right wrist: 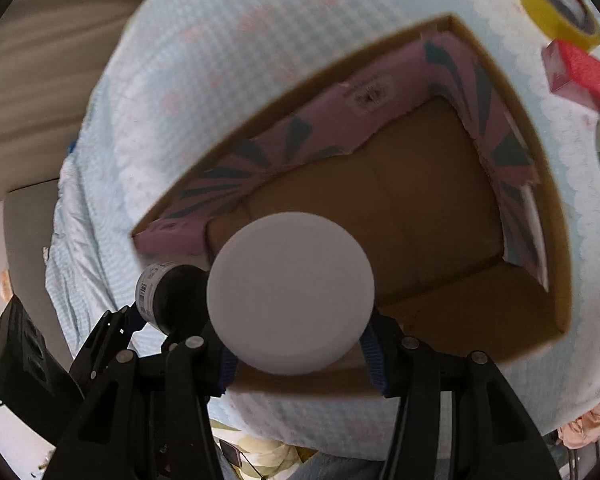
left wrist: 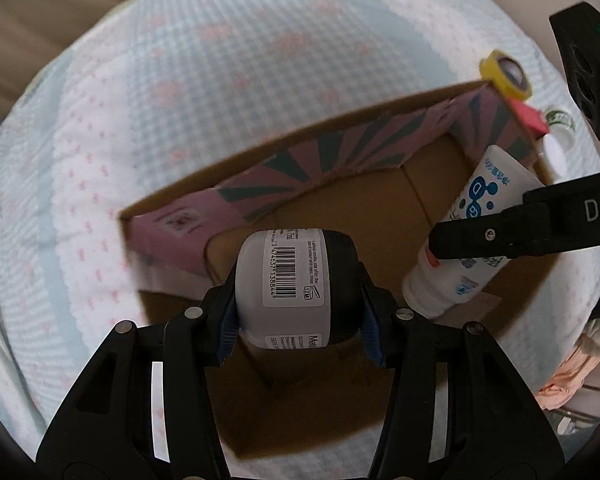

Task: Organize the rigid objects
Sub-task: 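Open both tools to drop the bottles into the box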

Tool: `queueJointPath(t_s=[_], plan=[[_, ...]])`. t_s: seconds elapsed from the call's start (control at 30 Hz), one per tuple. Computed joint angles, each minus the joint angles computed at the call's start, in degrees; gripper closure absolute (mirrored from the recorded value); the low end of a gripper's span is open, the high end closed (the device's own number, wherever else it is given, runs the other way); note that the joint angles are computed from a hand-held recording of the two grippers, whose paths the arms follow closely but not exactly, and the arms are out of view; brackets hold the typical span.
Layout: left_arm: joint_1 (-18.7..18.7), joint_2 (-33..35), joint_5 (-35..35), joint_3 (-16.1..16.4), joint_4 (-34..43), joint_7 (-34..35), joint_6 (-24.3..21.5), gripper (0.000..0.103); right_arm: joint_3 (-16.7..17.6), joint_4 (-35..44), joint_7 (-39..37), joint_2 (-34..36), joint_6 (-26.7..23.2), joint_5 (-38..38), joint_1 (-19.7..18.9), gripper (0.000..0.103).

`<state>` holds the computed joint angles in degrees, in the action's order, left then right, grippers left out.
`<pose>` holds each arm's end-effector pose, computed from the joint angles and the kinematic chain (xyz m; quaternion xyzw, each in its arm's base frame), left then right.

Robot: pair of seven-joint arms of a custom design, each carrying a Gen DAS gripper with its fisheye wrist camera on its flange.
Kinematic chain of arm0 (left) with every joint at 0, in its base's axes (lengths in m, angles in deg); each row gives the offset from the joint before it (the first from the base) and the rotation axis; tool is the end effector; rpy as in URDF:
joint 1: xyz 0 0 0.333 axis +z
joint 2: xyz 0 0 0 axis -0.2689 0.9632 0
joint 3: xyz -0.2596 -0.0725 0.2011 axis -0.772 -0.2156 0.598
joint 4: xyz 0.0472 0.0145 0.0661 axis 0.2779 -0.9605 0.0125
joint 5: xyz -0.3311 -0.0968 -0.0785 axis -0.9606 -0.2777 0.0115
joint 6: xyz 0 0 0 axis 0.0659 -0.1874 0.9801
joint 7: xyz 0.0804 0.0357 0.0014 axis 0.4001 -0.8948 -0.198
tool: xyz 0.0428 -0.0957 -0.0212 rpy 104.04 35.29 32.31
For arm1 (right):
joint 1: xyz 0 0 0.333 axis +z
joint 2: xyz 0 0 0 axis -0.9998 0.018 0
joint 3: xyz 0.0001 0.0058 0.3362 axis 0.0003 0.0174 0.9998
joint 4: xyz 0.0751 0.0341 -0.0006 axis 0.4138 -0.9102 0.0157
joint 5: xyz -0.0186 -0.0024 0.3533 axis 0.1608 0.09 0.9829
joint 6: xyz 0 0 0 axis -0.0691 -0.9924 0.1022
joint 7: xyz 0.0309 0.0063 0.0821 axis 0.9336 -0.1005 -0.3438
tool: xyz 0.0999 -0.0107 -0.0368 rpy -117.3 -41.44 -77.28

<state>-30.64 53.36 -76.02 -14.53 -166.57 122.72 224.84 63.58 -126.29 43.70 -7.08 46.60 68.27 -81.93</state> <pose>0.4443 -0.2432 0.4220 -0.5293 0.8417 -0.0882 0.0602 0.4405 0.0703 0.4082 -0.5252 0.8067 0.2336 0.1372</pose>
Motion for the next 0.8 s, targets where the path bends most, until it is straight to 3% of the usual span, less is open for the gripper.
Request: queueJointPath(t_s=[0.2, 0.23, 0.27, 0.3, 0.37, 0.4, 0.8], plan=[[0.3, 3.3, 0.5, -0.4, 1.1, -0.2, 0.4, 0.056, -0.4, 2.7, -1.2, 5.6, -2.0, 0.8, -0.7, 0.056], [0.4, 3.3, -0.4, -0.5, 1.1, 0.5, 0.6, 0.051, -0.3, 3.2, -1.3, 6.4, -2.3, 0.3, -0.8, 0.056], [0.5, 3.3, -1.2, -0.6, 1.1, 1.0, 1.0, 0.018, -0.2, 3.8, -0.7, 7.0, -2.3, -1.2, -0.8, 0.056], [0.6, 3.2, -1.1, -0.5, 1.3, 1.0, 0.8, 0.0, 0.0, 4.2, 1.2, 7.3, -1.7, -4.4, -0.6, 0.055], [0.6, 2.7, -2.1, -0.6, 1.2, 1.6, 1.3, 0.0, 0.1, 4.2, 5.5, 6.7, -0.5, -9.1, -0.5, 0.027], [0.7, 2.6, -2.5, -0.6, 1.3, 1.7, 1.3, 0.0, 0.1, 4.2, 6.7, 6.5, -0.6, -10.4, -0.5, 0.0], [0.4, -1.2, -5.6, -0.1, -0.8, 2.1, -0.4, 0.0, -0.2, -1.9, 7.8, -2.2, -1.3, -13.9, -1.7, 0.0]])
